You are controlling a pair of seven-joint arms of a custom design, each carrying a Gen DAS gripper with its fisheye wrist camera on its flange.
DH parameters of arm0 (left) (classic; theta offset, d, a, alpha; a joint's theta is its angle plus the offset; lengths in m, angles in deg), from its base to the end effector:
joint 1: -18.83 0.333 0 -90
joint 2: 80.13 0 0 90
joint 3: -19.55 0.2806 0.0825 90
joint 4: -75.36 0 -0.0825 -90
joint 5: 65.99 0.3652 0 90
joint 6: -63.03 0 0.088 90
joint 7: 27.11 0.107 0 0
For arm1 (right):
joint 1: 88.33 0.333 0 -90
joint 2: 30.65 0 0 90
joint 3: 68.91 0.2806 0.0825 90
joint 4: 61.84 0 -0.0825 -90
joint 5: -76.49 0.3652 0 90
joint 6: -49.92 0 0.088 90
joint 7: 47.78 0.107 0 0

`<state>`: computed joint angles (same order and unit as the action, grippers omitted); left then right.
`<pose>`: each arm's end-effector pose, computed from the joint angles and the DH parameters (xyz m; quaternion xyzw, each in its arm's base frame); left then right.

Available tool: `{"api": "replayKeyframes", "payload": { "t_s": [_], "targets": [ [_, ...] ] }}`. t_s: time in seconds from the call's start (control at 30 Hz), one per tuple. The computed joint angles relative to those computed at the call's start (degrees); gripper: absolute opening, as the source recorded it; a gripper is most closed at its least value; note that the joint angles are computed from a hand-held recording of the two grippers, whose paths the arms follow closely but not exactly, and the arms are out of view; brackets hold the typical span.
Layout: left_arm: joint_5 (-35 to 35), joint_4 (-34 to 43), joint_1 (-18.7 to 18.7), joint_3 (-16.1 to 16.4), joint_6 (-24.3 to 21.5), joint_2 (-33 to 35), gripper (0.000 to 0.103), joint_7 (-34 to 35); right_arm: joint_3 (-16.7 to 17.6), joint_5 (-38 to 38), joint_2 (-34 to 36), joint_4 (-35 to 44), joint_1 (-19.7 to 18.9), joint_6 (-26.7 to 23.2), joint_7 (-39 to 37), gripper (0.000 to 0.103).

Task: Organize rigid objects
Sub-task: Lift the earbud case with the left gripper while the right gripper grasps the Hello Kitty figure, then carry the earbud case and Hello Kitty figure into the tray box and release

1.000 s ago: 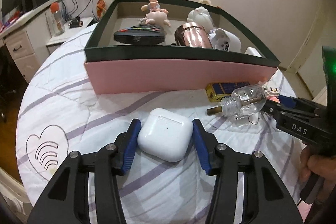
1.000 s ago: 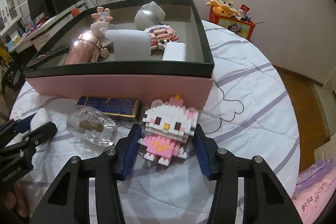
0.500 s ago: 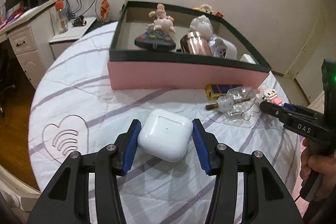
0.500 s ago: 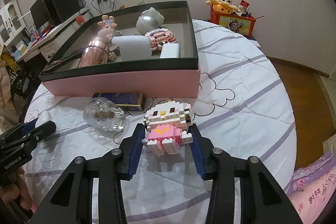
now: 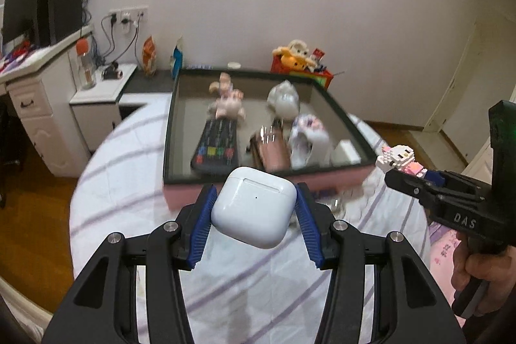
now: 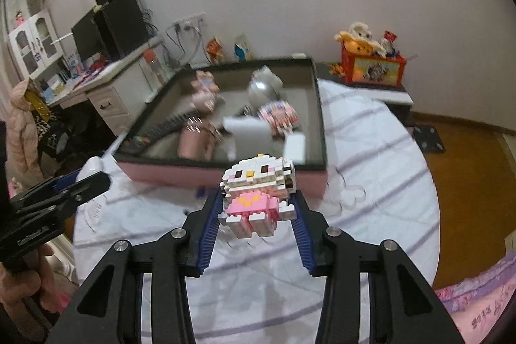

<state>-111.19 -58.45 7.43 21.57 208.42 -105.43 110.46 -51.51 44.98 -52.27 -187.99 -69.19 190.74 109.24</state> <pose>0.4562 -0.0653 0.5479 -0.4708 0.7719 -0.4091 0.1233 0.3805 0.3028 0.5691 -0.5837 0.7083 -0.2453 0.3122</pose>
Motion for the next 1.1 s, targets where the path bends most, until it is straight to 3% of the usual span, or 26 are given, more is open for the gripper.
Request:
{"api": "replayKeyframes", "payload": {
  "t_s": [0.27,0.7,0.9,1.1],
  "targets": [
    [0.8,13.9,1.0,-2.0,-0.6,10.8,0.050,-0.9,-2.6,-1.2,9.1,11.9,-0.3,1.5,-7.1,0.043],
    [15.5,41.6,8.3,-10.5,-6.5,36.7,0.050,-14.8,-10.7,7.3,31.4,35.3,4.1,-2.5,-22.9,0.043],
    [20.4,48.8,10.1,-12.6,-10.7,43.1,0.050,-18.7,-13.3,12.5,38.3,43.2,5.1,-6.1,-28.9,0.043],
    [23.9,50.6,10.3,-13.5,-11.0,45.3,0.050,-20.6,-14.6,14.2,42.3,48.4,6.1,-10.1,-33.3,0.043]
  ]
}}
